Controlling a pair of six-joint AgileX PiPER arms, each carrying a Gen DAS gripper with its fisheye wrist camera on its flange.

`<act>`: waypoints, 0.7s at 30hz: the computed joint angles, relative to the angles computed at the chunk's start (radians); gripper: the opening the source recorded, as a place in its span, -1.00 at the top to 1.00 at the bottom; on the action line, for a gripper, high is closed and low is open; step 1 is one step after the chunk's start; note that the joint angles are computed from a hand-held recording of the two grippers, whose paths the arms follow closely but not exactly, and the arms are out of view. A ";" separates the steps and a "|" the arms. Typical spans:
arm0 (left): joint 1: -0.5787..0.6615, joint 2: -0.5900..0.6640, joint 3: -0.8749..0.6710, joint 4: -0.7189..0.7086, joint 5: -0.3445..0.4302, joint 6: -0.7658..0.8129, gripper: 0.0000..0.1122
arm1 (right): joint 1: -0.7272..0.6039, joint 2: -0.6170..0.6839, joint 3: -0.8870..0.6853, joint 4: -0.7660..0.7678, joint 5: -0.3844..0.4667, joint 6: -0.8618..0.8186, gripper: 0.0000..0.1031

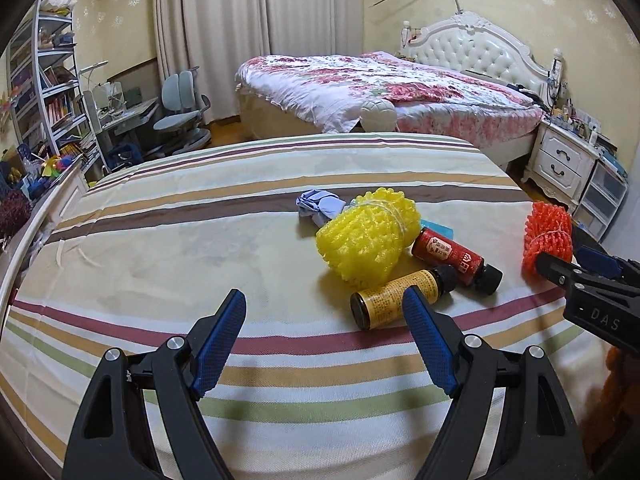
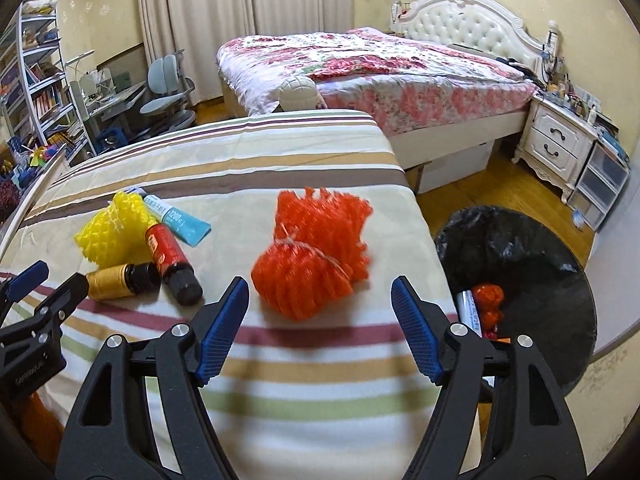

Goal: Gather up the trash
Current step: 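Grasp the yellow foam net with the left tool while the right tool grasps the orange-red mesh net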

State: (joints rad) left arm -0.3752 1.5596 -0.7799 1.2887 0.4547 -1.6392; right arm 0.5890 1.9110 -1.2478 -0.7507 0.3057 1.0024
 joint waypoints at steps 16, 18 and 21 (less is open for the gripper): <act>0.070 0.051 -0.062 -0.049 -0.070 0.078 -0.39 | 0.013 0.054 -0.083 0.131 0.052 -0.160 -0.01; 0.077 0.056 -0.069 -0.051 -0.075 0.083 -0.39 | 0.012 0.058 -0.090 0.151 0.053 -0.179 -0.01; 0.096 0.071 -0.087 -0.076 -0.091 0.111 -0.39 | 0.007 0.064 -0.100 0.173 0.056 -0.206 -0.02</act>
